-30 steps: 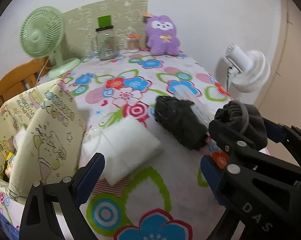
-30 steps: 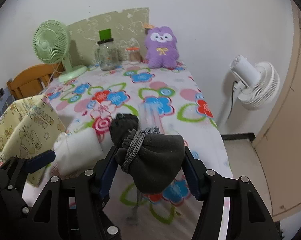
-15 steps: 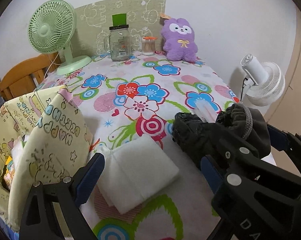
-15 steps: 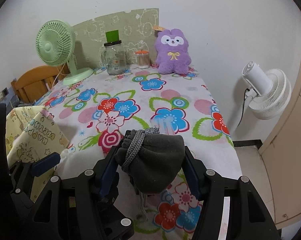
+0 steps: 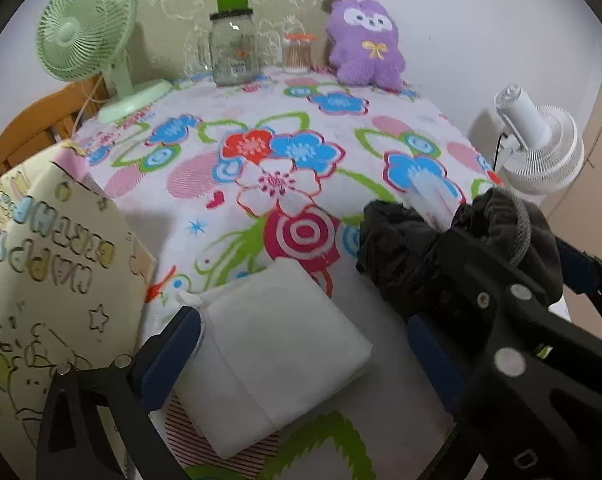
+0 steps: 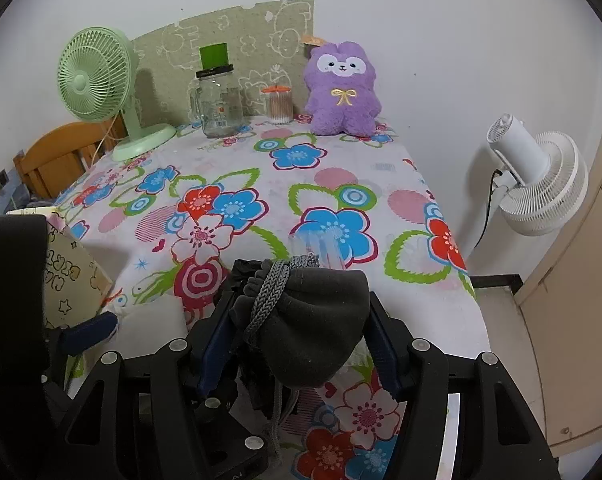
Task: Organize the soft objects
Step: 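Grasp white folded cloth with left gripper while right gripper holds gray pouch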
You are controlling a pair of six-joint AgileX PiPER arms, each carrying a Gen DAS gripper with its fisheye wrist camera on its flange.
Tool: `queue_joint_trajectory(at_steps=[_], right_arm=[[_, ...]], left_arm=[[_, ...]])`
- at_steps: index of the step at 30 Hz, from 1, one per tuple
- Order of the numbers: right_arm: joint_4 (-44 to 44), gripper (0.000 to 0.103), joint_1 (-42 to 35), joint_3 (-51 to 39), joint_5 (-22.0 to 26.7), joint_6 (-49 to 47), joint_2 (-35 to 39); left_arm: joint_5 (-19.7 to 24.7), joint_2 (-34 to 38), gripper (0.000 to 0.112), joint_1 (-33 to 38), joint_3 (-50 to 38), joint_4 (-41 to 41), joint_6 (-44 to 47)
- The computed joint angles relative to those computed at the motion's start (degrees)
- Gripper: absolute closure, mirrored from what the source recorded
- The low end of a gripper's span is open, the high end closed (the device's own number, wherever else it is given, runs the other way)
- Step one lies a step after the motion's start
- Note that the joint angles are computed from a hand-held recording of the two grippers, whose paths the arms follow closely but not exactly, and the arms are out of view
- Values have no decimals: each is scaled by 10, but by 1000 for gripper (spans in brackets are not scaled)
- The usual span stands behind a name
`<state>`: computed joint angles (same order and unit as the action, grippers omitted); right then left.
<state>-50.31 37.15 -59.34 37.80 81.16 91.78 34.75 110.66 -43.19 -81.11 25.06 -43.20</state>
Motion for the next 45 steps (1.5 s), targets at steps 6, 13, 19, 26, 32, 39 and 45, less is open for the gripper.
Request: queue_joint_trajectory(at_steps=[6, 13, 19, 26, 32, 39, 45], right_arm=[[0, 39, -1, 7, -5, 5, -2], [6, 39, -1, 26, -2, 20, -15], [7, 39, 10, 45, 9, 34, -32], [-8, 39, 28, 53, 21, 53, -47], [-3, 39, 27, 54, 19, 55, -46], [11, 39, 13, 51, 16, 45, -35], [12, 39, 13, 52, 10, 46, -35]], left_arm=[[9, -2, 10, 1, -3, -42, 55], [-19, -25, 10, -1, 23, -144, 163], [-32, -45, 19, -18, 46, -138, 155], [-53, -69, 17, -38, 73, -38, 69], [-33, -48, 12, -41, 61, 43, 18], [-16, -16, 11, -33, 38, 33, 22], [-18, -26, 25, -26, 41, -21, 82]])
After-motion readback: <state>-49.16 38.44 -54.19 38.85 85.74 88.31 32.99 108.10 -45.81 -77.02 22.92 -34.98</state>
